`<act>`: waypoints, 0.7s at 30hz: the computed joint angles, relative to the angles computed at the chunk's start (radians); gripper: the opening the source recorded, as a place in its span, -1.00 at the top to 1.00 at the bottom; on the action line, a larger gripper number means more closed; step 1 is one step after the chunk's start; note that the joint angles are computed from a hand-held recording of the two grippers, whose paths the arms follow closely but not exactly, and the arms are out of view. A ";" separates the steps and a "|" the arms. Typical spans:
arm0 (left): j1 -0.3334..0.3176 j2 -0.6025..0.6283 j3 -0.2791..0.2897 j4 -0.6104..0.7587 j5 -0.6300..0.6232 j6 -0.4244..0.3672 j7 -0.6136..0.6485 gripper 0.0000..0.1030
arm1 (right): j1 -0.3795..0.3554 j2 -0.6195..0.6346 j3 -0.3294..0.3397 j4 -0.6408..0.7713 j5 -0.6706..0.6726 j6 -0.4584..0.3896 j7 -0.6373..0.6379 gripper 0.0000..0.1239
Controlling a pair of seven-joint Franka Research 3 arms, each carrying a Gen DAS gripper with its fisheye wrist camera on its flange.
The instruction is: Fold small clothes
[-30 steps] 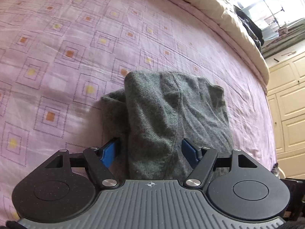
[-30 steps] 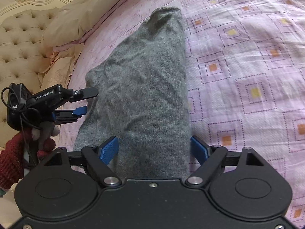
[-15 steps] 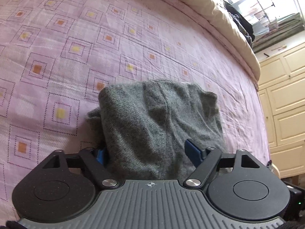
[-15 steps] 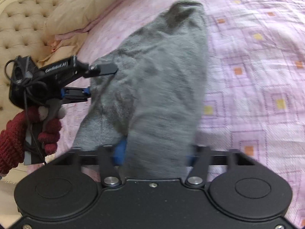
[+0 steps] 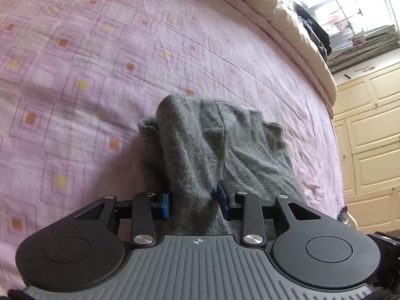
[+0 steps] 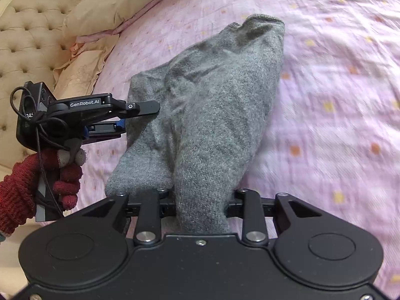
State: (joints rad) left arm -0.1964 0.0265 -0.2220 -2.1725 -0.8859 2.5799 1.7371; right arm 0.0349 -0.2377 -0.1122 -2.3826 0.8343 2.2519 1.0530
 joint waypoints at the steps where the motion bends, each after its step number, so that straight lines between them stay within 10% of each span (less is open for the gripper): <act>1: -0.010 -0.022 -0.010 -0.022 -0.008 0.001 -0.011 0.36 | -0.010 -0.012 -0.007 -0.005 -0.019 -0.019 0.006 0.37; 10: -0.180 -0.197 -0.042 -0.203 -0.022 0.044 -0.149 0.35 | -0.110 -0.120 -0.043 -0.041 -0.226 -0.165 0.044 0.24; 21: -0.163 -0.269 -0.124 -0.297 0.630 0.130 -0.704 0.17 | -0.112 -0.217 -0.050 -0.114 -0.312 -0.055 -0.050 -0.08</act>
